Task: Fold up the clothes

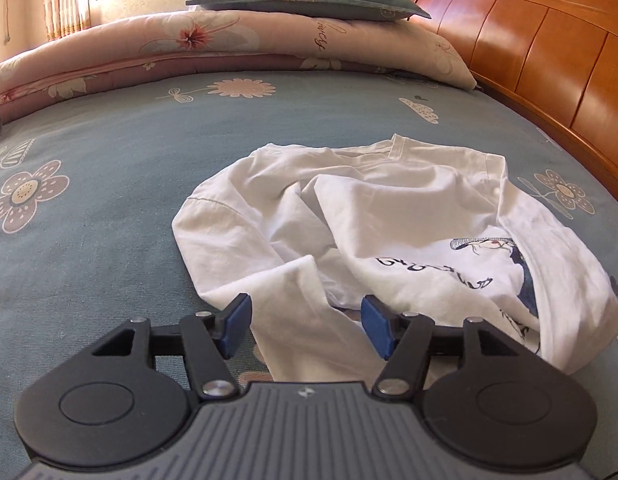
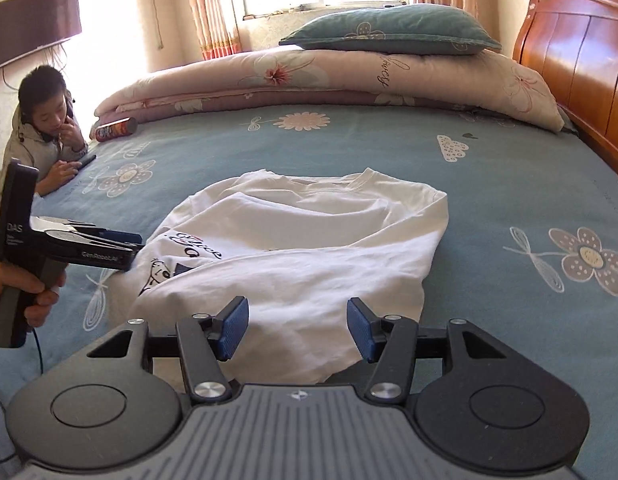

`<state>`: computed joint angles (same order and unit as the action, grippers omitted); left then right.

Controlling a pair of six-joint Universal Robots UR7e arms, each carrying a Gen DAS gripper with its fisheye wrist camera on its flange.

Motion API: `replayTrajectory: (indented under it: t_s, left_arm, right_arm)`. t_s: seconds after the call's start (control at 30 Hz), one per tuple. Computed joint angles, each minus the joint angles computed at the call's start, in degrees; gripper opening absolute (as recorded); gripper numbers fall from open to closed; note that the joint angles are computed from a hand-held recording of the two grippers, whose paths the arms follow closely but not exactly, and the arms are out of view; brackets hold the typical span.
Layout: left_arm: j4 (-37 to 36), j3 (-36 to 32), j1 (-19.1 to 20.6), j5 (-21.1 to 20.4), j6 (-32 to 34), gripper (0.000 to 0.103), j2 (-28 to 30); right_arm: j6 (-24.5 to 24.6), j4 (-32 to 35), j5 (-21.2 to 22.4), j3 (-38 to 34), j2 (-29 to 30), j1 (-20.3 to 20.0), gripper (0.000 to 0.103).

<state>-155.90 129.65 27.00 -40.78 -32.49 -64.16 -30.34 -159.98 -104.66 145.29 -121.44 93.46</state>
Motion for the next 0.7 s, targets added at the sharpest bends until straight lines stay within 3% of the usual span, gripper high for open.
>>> replayTrajectory:
  t_s: [0.13, 0.2, 0.37, 0.53, 0.7]
  left_arm:
    - [2.6, -0.5, 0.3, 0.8, -6.6, 0.063, 1.3]
    - [0.3, 0.6, 0.1, 0.6, -5.6, 0.063, 0.7]
    - [-4.8, 5.7, 0.1, 0.1, -8.2, 0.065, -6.0]
    - [4.0, 7.1, 0.4, -1.9, -11.2, 0.053, -9.8]
    - [-2.7, 8.7, 1.7, -6.5, -10.3, 0.051, -7.4]
  right_arm:
    - [4.3, 4.1, 3.9, 3.3, -6.3, -3.3, 0.06]
    - [3.9, 5.4, 4.7, 4.3, -8.7, -5.0, 0.06]
    - [3.8, 9.9, 9.8, 4.5, -14.7, -11.5, 0.06]
    - [4.0, 8.4, 11.4, 4.9, -14.2, -13.9, 0.06]
    - [4.4, 6.8, 10.4, 5.7, -12.1, -12.3, 0.06]
